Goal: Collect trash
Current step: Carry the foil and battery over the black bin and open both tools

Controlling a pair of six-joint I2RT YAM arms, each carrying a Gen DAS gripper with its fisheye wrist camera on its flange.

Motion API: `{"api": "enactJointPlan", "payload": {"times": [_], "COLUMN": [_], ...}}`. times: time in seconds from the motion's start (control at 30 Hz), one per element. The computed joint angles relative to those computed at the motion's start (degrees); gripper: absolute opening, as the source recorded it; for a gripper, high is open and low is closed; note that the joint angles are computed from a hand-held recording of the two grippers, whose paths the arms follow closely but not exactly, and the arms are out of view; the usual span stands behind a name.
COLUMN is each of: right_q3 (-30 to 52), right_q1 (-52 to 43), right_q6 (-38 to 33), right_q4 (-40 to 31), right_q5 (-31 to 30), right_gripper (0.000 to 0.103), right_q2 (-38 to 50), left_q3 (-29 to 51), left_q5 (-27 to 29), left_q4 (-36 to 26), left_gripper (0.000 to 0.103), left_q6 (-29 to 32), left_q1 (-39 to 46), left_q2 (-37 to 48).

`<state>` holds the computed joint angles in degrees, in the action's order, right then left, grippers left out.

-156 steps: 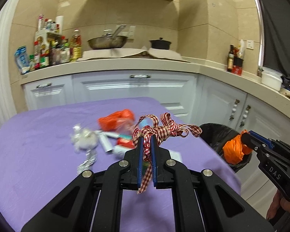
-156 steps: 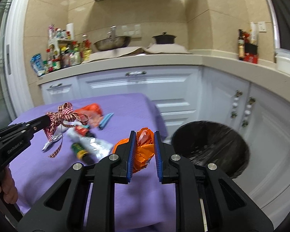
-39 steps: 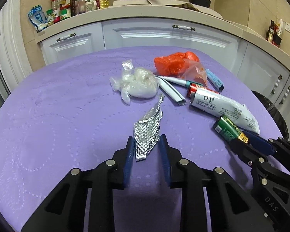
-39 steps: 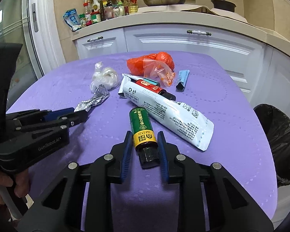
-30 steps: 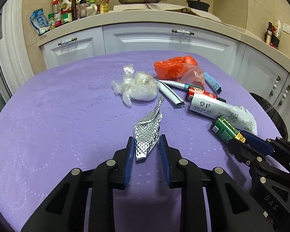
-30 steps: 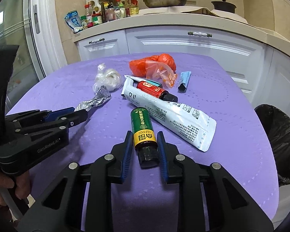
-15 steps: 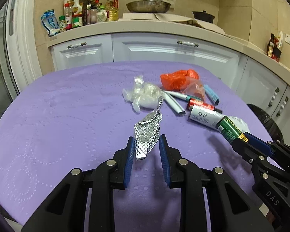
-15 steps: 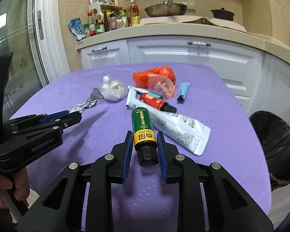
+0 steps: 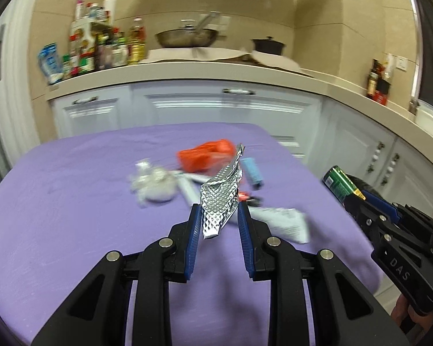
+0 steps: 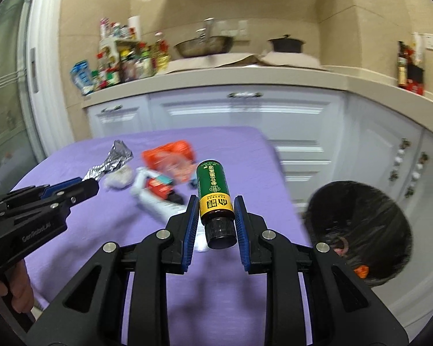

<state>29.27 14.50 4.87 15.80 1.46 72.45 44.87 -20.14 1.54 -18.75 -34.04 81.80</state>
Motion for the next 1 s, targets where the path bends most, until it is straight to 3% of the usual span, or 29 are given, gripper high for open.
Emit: {"api": "enactJointPlan", "payload": {"times": [0.37,0.6,1.0], "right_q3": [-1.94,0.84,7.25], "right_q1": [-21.88,-34.14,-42.95], "right_q6": [-3.55,-5.18,-6.34], "right_q4": [1.49,5.09,9.39], "right_q5": [-8.48,-14.02,-17.62], "right_gripper": [0.024,0.024,0.024], "right_q2": [-1.48,5.72,18.09], "left_q3": [16.92,31.55,53.11], "left_q5": [0.91,1.72,1.74], "left_q4": [-0.16,-3.66,-11.81], "left_gripper": [0.027,0.027,0.027], "left_q6": [1.26,2.09,3.26], "left_q1": [-8.93,-13.28,-16.47], "left_q2": [16.80,28.73,44.81]}}
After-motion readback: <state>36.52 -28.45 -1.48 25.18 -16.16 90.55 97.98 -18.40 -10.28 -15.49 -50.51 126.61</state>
